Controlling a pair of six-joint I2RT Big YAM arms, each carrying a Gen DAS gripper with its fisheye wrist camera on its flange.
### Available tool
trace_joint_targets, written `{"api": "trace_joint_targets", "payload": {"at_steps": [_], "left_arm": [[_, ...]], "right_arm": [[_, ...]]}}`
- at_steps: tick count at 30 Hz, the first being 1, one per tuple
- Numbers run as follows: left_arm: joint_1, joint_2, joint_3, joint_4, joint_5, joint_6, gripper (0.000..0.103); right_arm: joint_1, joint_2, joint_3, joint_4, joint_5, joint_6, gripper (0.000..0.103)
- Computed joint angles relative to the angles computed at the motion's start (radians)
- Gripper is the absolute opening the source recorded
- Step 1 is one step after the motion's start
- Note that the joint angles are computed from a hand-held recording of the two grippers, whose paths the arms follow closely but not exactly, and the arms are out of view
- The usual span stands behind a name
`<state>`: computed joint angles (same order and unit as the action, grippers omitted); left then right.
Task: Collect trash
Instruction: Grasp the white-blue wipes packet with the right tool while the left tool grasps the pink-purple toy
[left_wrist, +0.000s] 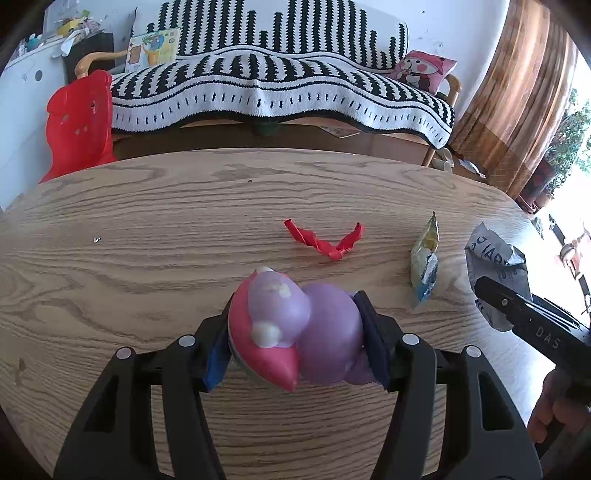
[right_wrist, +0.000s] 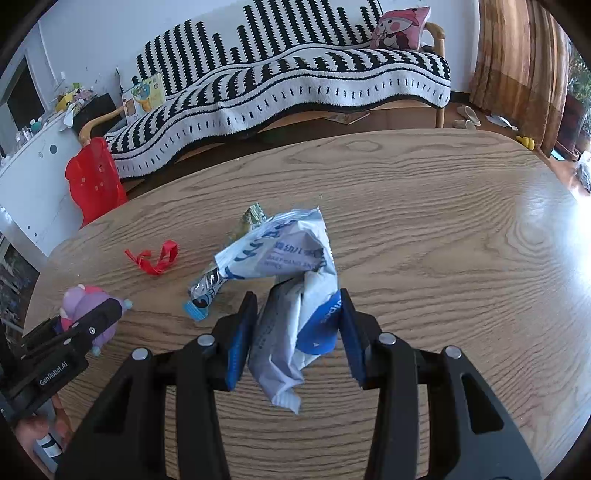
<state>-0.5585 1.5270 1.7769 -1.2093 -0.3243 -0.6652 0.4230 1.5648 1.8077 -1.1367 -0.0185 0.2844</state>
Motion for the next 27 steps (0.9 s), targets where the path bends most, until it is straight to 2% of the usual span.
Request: {"api": "trace_joint_targets", "payload": {"at_steps": [10,27], "left_arm": [[0.012,-0.009,-0.009,0.008,0.014,-0.007,0.060],[0.001,-0.021,0.003,0.016,-0.006,-0.006,0.060]], "right_arm": [[0.006,0.010,0.011,-0.013,0.007,-0.017,0.044],[0.007,0.004,0.017,-0.013,0.012,-0.010,0.044]]}}
